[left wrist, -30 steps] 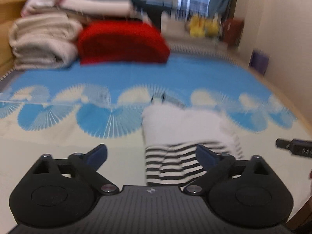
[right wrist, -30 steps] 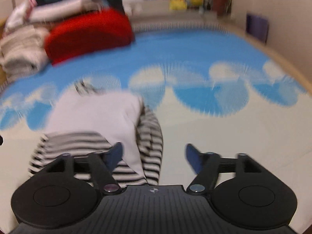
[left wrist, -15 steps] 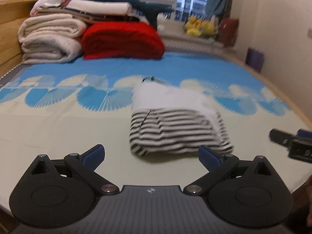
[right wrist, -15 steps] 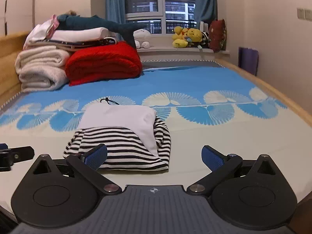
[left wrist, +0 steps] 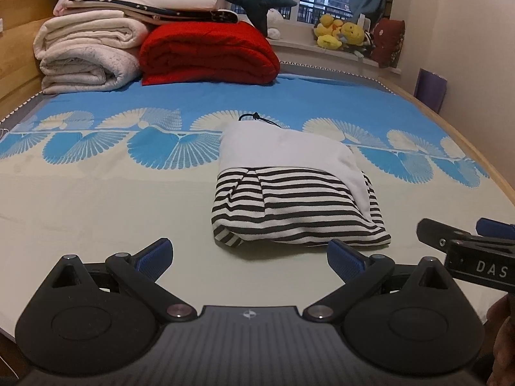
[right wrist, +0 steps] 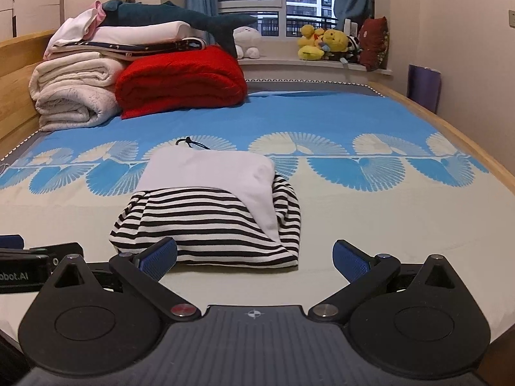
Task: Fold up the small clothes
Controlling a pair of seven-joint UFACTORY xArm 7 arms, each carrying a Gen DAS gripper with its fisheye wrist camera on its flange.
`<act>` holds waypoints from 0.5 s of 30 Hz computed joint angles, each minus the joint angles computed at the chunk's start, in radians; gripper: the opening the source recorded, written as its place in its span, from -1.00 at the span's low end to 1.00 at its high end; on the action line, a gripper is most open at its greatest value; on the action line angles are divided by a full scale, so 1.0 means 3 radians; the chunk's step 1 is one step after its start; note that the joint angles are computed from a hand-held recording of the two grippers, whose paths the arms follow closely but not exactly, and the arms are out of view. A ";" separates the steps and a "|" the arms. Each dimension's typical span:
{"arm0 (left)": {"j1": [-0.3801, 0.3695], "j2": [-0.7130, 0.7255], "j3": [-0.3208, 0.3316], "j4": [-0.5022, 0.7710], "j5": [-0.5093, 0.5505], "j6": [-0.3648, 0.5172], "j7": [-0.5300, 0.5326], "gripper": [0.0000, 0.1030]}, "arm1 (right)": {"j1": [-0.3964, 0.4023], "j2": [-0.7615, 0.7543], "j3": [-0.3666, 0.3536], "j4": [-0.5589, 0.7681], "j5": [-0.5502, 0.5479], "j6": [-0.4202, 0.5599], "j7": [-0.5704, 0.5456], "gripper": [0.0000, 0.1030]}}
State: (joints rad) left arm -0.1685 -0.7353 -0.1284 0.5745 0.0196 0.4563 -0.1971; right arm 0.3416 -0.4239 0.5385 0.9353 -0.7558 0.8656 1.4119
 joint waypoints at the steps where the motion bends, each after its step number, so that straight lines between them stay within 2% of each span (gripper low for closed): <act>1: -0.0002 0.0003 -0.0008 0.0004 0.0003 0.0004 -0.0003 0.98 | 0.0001 0.0005 -0.0007 0.0004 0.0001 -0.0011 -0.0002 0.98; 15: -0.0082 0.0030 0.0042 -0.0012 -0.0050 -0.0036 0.0094 0.98 | 0.0047 0.0133 -0.0039 0.0077 -0.0065 -0.0026 0.0031 0.98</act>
State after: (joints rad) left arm -0.1930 -0.7262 -0.1158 0.5709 0.0045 0.4456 -0.1688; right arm 0.3558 -0.3840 0.5267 0.9585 -0.7753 0.8577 1.4213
